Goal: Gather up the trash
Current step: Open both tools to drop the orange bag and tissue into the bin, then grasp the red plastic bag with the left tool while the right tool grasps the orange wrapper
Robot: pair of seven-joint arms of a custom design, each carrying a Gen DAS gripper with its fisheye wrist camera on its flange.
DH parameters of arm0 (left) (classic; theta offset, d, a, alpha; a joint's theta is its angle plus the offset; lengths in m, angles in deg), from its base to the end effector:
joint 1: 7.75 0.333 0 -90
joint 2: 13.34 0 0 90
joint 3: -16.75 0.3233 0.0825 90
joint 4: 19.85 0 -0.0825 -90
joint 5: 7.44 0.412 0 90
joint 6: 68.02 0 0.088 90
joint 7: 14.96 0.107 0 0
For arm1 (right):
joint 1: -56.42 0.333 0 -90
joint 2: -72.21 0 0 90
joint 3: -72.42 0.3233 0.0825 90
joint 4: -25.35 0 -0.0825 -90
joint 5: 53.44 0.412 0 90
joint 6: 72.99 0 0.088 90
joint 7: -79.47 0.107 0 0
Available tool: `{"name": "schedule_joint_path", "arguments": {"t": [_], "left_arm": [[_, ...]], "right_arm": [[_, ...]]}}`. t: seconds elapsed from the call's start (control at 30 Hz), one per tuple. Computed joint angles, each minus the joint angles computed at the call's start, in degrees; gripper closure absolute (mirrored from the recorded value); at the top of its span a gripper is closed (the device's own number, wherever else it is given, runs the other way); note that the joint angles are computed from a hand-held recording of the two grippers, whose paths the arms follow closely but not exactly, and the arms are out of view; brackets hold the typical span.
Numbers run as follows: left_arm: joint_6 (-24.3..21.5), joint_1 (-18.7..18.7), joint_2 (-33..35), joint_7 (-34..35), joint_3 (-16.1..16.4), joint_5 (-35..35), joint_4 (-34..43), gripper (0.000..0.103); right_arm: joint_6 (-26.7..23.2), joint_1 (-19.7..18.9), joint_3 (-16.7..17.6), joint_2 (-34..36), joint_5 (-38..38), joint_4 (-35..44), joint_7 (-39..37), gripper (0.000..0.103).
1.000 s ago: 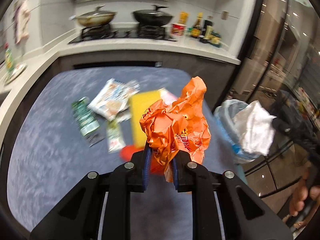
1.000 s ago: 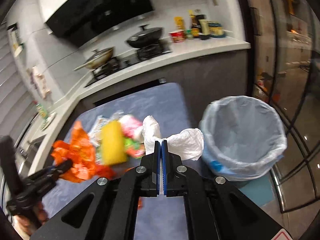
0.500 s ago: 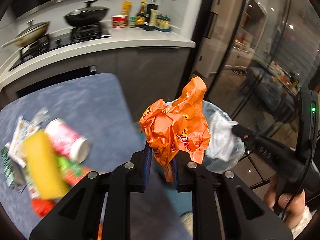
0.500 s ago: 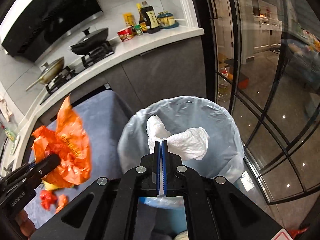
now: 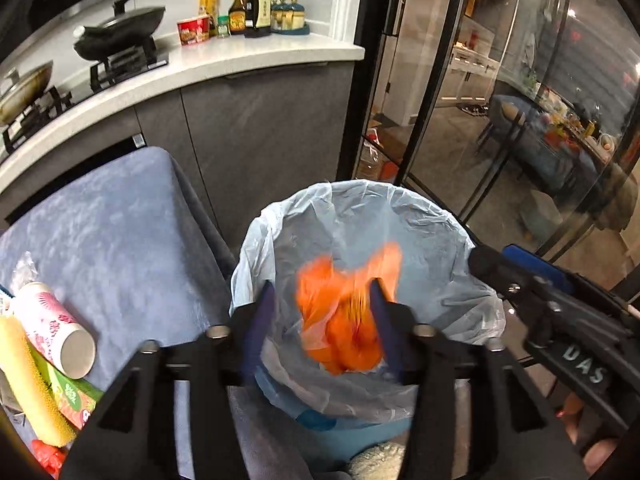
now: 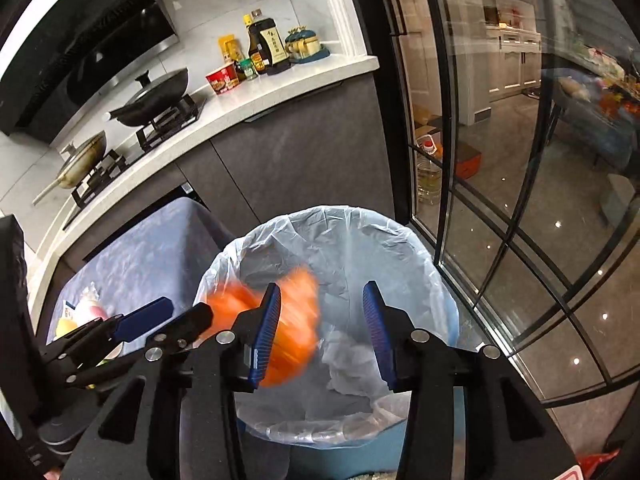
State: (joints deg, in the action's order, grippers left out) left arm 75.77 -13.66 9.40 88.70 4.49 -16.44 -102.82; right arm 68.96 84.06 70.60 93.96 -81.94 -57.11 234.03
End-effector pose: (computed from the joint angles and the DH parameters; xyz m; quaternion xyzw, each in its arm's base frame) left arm 0.7252 -0.2057 0.5424 -0.5128 0.7871 -0.3090 0.1486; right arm 0.6735 0.3324 0.5505 -0.5198 0.7663 -0.2103 0.3137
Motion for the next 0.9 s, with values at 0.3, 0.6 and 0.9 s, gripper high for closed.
{"name": "schedule_joint_path", "arguments": {"t": [0.3,0.6,0.9], "left_arm": [[2.85,1.07,-6.88,-1.63,0.95,-0.89,-7.32,0.050],[6.04,2.43,-15.69,-3.04,3.07,1.15,-16.74,0.050],[7.72,4.64,-23.10,-3.22,5.51,1.37,-25.36,0.050]], "right_arm": [[-1.55,2.07,0.82,-3.80,-4.79,-1.54,1.77,0.051],[-5.21,4.93,3.16,-4.35,-7.81,-0.14,1.48,0.048],[-8.28,8.93,5.06,-1.44,-7.08,4.33,-2.52,0.047]]}}
